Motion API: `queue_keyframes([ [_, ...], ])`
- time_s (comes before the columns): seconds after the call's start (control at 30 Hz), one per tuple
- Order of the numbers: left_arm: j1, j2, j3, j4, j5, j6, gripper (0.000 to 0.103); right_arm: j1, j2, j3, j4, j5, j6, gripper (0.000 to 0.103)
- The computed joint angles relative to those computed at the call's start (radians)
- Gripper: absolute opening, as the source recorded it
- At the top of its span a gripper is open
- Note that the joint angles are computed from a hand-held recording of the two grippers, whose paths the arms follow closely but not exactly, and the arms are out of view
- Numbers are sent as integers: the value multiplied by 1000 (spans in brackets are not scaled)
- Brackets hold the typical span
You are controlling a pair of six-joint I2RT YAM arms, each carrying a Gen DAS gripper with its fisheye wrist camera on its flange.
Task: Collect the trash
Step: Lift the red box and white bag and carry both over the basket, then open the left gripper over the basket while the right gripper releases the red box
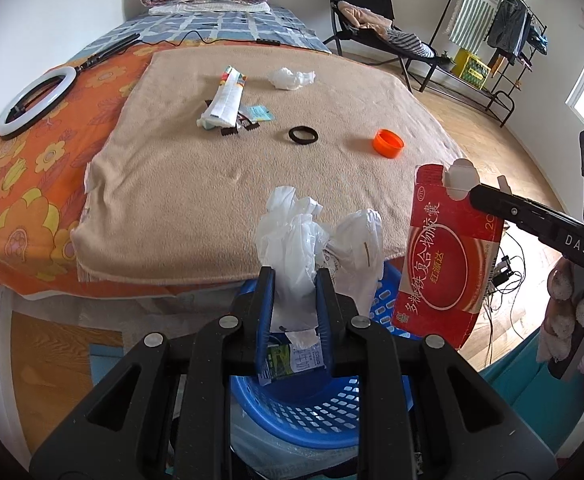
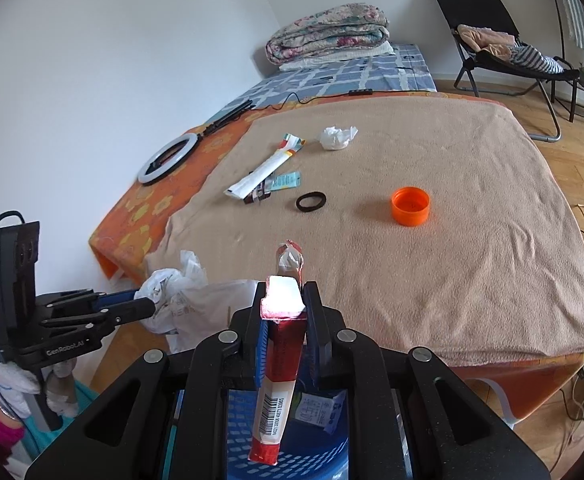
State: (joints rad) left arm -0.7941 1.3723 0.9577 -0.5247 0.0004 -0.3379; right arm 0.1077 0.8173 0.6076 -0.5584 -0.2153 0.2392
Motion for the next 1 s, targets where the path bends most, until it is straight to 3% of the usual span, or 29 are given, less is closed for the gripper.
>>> queue_keyframes([
  [0.43,-49,65,-126,49,22,-28,19,138,17,-114,53,89,55,14],
  [1.0,-63,215,-77,55,35,-11,20,172,113,-170,104,111,62,18],
])
